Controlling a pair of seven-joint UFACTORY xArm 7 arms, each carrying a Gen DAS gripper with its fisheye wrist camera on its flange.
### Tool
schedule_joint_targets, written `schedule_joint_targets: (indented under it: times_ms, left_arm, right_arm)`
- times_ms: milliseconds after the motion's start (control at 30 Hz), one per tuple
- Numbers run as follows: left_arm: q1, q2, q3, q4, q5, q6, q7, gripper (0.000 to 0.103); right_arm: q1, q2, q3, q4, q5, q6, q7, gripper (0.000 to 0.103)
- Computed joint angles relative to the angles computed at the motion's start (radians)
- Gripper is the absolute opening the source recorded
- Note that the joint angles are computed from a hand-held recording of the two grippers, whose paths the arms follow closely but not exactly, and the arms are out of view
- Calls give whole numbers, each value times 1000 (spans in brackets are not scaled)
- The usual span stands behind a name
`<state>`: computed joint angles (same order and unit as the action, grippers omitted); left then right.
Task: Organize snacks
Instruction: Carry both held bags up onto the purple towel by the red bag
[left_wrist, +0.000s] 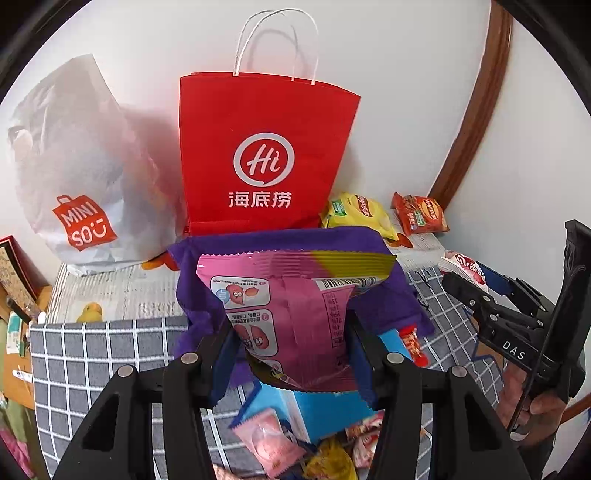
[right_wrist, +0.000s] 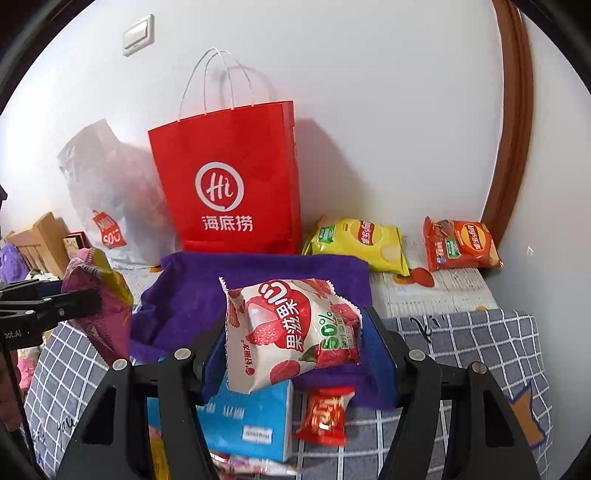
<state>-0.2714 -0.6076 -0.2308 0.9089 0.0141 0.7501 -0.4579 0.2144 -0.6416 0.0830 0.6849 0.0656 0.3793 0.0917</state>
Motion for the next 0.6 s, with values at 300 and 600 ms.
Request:
schedule_joint_targets:
  times_ms: [300, 600]
  left_arm:
    - [14, 79, 35, 28, -5, -46, 38, 52]
    - [33, 157, 61, 64, -12, -72, 62, 52]
  right_arm:
    - [-4, 149, 13, 102, -21, -42, -15, 65]
    - [7, 278, 24, 189, -37, -83, -31, 65]
